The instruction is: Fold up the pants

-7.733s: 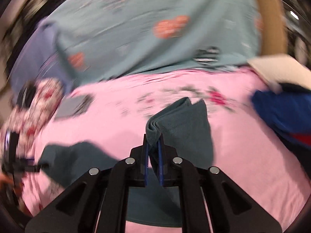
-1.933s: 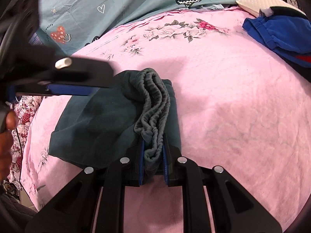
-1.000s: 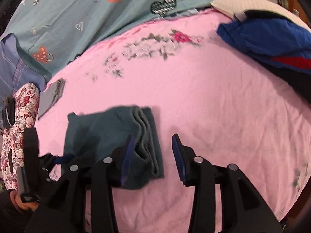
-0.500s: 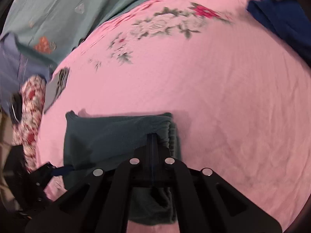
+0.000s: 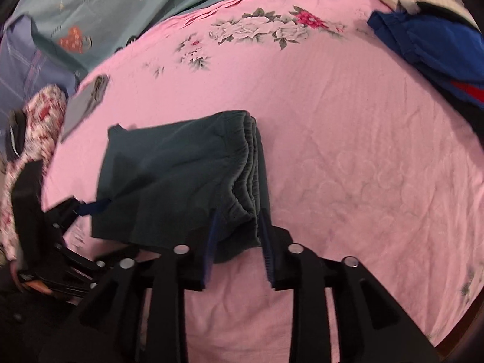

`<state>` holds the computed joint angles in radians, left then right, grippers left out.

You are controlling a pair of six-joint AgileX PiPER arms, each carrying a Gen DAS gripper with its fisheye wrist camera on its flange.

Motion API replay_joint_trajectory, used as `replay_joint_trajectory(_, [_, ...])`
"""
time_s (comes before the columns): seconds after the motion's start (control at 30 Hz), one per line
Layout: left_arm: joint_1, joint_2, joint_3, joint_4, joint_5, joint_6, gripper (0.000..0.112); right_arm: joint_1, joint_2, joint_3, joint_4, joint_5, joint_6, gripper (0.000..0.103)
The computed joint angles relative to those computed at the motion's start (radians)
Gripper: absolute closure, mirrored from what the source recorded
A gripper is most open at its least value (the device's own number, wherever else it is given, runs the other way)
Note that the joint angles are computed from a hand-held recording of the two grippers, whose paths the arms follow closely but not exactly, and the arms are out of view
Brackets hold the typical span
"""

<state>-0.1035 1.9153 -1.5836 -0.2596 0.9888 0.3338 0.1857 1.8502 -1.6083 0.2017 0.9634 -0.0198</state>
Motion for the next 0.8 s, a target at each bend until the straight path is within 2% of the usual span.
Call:
replay_joint_trajectory(0.17, [-0.017, 0.0, 0.0, 0.024, -0.006, -0.016, 0.012, 0.009, 0.042, -0.043, -0.015, 0.013, -0.005, 0.072])
replay_joint_trajectory(0.23, [-0.022, 0.005, -0.006, 0.027, -0.008, -0.02, 0.012, 0.019, 0.051, -0.058, -0.047, 0.019, 0.017, 0.077])
replay_joint_trajectory(0.27, [-0.022, 0.004, -0.004, 0.026, -0.009, -0.019, 0.012, 0.027, 0.05, -0.061, -0.069, 0.025, 0.029, 0.083])
replay_joint_trajectory(0.37, [-0.02, 0.003, -0.001, 0.021, -0.013, -0.014, 0.012, 0.047, 0.021, -0.055, -0.12, 0.025, 0.035, 0.086])
replay_joint_trajectory(0.53, [-0.024, 0.0, 0.007, 0.026, -0.024, -0.017, 0.012, -0.037, -0.06, -0.007, 0.044, 0.043, 0.0, 0.087])
replay_joint_trajectory(0.7, [-0.03, 0.0, 0.009, 0.036, -0.03, -0.021, 0.012, -0.038, -0.02, 0.075, 0.015, 0.012, 0.026, 0.087])
replay_joint_trajectory(0.77, [-0.03, 0.008, -0.012, 0.041, 0.002, -0.01, 0.012, -0.025, -0.012, 0.095, 0.014, -0.017, 0.027, 0.085])
replay_joint_trajectory(0.8, [-0.018, 0.008, -0.031, 0.026, 0.038, 0.009, 0.012, -0.016, -0.01, 0.082, -0.006, -0.003, 0.038, 0.084])
